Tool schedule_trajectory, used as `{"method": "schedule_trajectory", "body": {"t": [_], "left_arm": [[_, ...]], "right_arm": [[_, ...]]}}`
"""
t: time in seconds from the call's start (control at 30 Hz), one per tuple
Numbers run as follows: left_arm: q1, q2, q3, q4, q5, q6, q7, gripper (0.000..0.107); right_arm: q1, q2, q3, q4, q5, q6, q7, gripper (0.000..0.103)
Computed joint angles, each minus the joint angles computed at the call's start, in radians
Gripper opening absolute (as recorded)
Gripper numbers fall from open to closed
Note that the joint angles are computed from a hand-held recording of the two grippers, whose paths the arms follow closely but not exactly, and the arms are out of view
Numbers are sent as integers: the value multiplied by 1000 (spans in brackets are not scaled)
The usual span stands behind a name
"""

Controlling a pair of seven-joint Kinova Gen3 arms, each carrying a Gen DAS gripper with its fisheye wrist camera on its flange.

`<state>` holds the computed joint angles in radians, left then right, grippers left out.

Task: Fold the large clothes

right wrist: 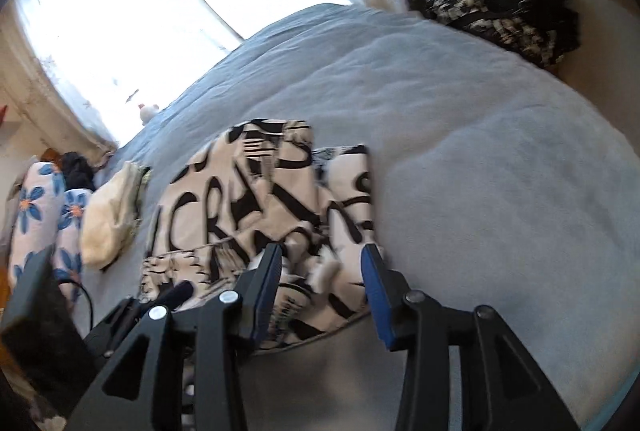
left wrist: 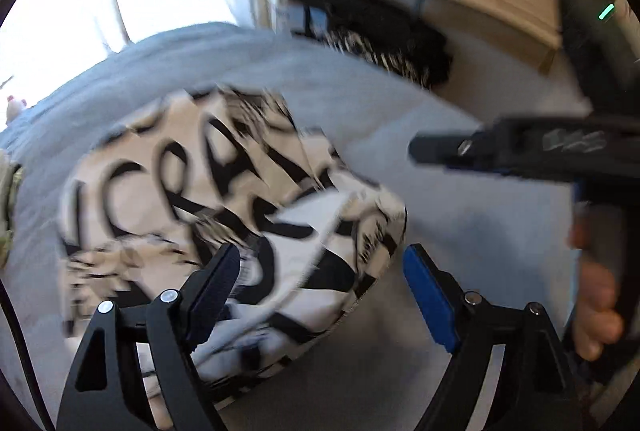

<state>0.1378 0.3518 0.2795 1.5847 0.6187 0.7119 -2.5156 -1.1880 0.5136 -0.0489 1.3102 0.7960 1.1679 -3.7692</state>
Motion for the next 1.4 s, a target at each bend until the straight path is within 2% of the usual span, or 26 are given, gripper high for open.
{"method": "schedule_trajectory", "body": {"t": [0.1,0.17,0.2,0.3,0.37,0.4,0.47,0.5,0.53,0.63,0.7,0.77,0.83,0.9,0.97,1.03,1.1,1.17,1.27,1.3,1.33,1.4], "left_arm": [[-111,-41,40,30,77,-40,-39,83],[-120,-49,4,31,70,-81,4,83],[-110,-40,-37,15,49,-80,44,83],[-75,18,-172,-73,-11,10,166,76],[-92,82,-205,-135,-33,92,248,61],[-117,112,-193,-169,-55,132,287,60],[-190,159,-126,-208,-60,196,317,60],[-214,175,-102,-211,-47,205,311,60],[-220,186,-93,-215,-42,207,308,60],[-172,178,-113,-208,-65,182,330,60],[-150,159,-106,-210,-94,174,330,60],[-150,143,-88,-198,-78,162,293,60],[-142,126,-68,-168,-73,111,266,60],[-80,101,-96,-128,-128,29,288,59],[8,96,-145,-92,-209,-52,330,56],[79,94,-181,-45,-281,-133,363,56],[133,83,-216,-14,-341,-184,400,56],[113,78,-192,-22,-337,-170,416,57],[10,88,-101,-82,-302,-57,402,59],[-33,95,-69,-103,-264,-16,378,59],[-79,99,-40,-122,-223,24,356,59],[-138,106,-15,-158,-142,87,324,59]], "right_arm": [[113,-33,-102,53,50,-122,-6,41],[205,-29,-158,54,20,-203,57,41],[252,-25,-186,55,-7,-244,98,41],[375,14,-246,54,-119,-366,220,41],[460,48,-305,53,-194,-432,301,41],[486,67,-317,54,-234,-465,337,41],[490,81,-285,65,-308,-534,408,40],[474,82,-253,72,-328,-560,425,27],[454,85,-225,70,-332,-570,431,22],[334,82,-109,38,-268,-502,354,14],[241,52,-36,24,-187,-421,305,13],[148,10,30,25,-113,-340,268,12],[87,7,72,15,-96,-273,262,12],[101,29,68,16,-143,-268,281,12],[154,91,28,-8,-225,-272,339,12],[136,136,60,-13,-260,-284,345,13],[120,148,74,-31,-246,-266,327,13],[155,143,14,-55,-212,-234,313,18],[184,127,-42,-84,-174,-182,329,27],[186,108,-46,-65,-158,-193,318,36],[182,93,-32,-47,-151,-213,308,44],[143,74,43,-24,-145,-227,279,52]]}}
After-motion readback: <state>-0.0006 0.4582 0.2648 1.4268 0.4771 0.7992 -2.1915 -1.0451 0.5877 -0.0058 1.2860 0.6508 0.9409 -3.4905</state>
